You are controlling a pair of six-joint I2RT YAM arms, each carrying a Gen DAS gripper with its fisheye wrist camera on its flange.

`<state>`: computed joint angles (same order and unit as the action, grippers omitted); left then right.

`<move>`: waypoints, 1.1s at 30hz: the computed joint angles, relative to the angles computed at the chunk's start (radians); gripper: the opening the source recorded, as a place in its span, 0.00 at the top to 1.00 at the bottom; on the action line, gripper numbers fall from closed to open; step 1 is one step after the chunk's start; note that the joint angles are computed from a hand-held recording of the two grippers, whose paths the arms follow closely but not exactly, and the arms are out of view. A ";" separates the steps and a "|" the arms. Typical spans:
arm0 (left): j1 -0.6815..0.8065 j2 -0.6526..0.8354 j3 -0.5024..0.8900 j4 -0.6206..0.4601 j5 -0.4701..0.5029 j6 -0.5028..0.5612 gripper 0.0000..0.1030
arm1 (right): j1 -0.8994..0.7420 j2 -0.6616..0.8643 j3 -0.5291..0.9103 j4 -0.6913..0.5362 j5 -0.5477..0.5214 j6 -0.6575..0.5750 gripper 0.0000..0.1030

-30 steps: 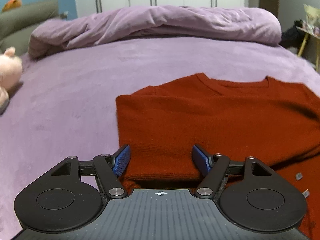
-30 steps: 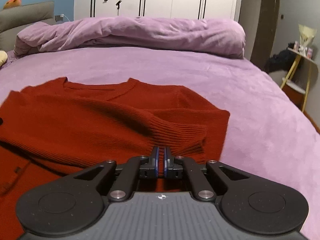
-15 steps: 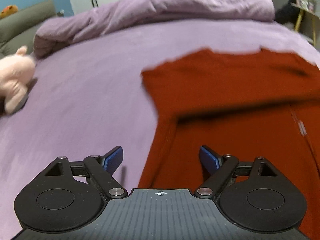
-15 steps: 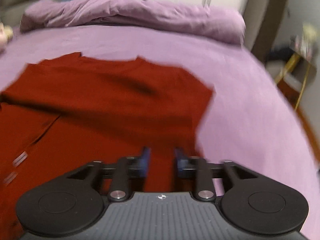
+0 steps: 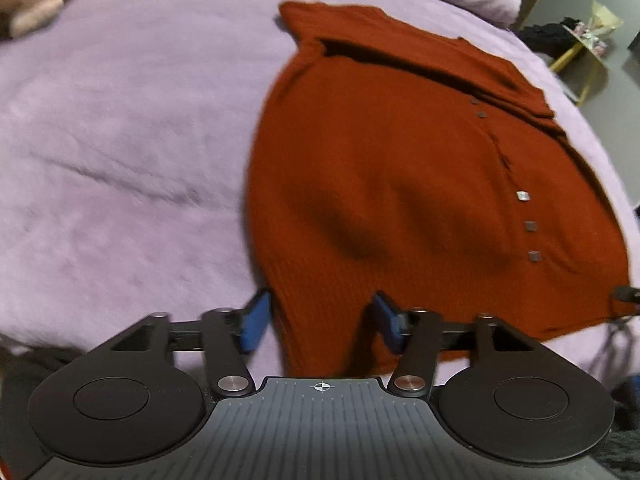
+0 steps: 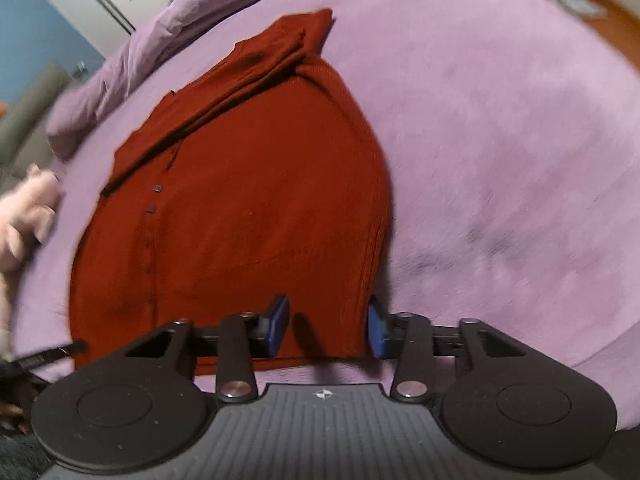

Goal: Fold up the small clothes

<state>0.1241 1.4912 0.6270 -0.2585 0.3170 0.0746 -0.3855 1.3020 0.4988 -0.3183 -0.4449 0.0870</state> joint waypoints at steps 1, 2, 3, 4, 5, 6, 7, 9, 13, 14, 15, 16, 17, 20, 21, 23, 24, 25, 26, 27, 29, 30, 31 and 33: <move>0.005 0.014 0.010 -0.006 0.007 0.003 0.54 | -0.007 0.026 0.004 0.007 -0.012 0.007 0.71; 0.007 0.030 0.020 -0.009 0.007 0.013 0.56 | -0.010 0.040 0.000 0.019 -0.020 0.014 0.76; 0.009 0.039 0.021 -0.006 0.006 0.020 0.63 | -0.020 0.054 0.001 0.025 -0.027 0.019 0.83; 0.011 0.048 0.029 -0.009 0.007 0.023 0.66 | -0.028 0.066 0.003 0.030 -0.037 0.028 0.85; 0.019 0.059 0.043 -0.020 0.024 0.028 0.78 | -0.041 0.079 0.005 0.034 -0.057 0.032 0.89; 0.030 0.065 0.055 -0.038 0.048 0.036 0.90 | -0.051 0.084 0.003 0.036 -0.074 0.037 0.92; 0.040 0.071 0.068 -0.058 0.074 0.039 0.91 | -0.062 0.093 0.004 0.036 -0.090 0.037 0.94; 0.046 0.068 0.083 -0.068 0.107 0.031 0.92 | -0.070 0.111 0.013 0.039 -0.116 0.036 0.95; 0.066 0.041 0.144 -0.051 0.209 -0.049 0.92 | -0.087 0.125 0.049 0.072 -0.232 0.057 0.96; 0.064 0.039 0.165 -0.021 0.216 -0.085 0.92 | -0.077 0.121 0.058 0.103 -0.250 0.076 0.96; 0.056 0.043 0.184 0.013 0.210 -0.119 0.93 | -0.060 0.120 0.073 0.138 -0.258 0.099 0.96; 0.043 0.052 0.212 0.046 0.188 -0.153 0.93 | -0.036 0.123 0.092 0.183 -0.252 0.130 0.96; 0.025 0.069 0.240 0.074 0.159 -0.180 0.93 | -0.011 0.135 0.112 0.227 -0.237 0.159 0.96; -0.038 0.138 0.313 0.153 0.048 -0.222 0.93 | 0.075 0.196 0.184 0.349 -0.155 0.233 0.96; -0.059 0.165 0.335 0.171 0.005 -0.220 0.93 | 0.112 0.225 0.210 0.382 -0.103 0.241 0.96; -0.095 0.226 0.380 0.195 -0.071 -0.209 0.92 | 0.174 0.296 0.275 0.414 0.008 0.239 0.96; -0.107 0.257 0.397 0.207 -0.097 -0.204 0.90 | 0.200 0.321 0.299 0.419 0.064 0.229 0.96; -0.119 0.283 0.413 0.208 -0.129 -0.201 0.87 | 0.222 0.358 0.329 0.424 0.112 0.221 0.95; -0.124 0.297 0.418 0.214 -0.146 -0.199 0.83 | 0.250 0.391 0.357 0.416 0.169 0.208 0.95; -0.119 0.301 0.404 0.244 -0.136 -0.198 0.76 | 0.271 0.415 0.389 0.387 0.229 0.181 0.94; -0.115 0.297 0.362 0.318 -0.144 -0.176 0.52 | 0.308 0.421 0.397 0.386 0.347 0.100 0.89; -0.111 0.292 0.341 0.344 -0.152 -0.140 0.47 | 0.313 0.410 0.374 0.419 0.369 0.050 0.80; -0.107 0.301 0.337 0.357 -0.154 -0.099 0.47 | 0.316 0.407 0.355 0.446 0.381 0.002 0.68; -0.103 0.338 0.362 0.342 -0.154 -0.021 0.47 | 0.310 0.426 0.352 0.451 0.389 -0.062 0.65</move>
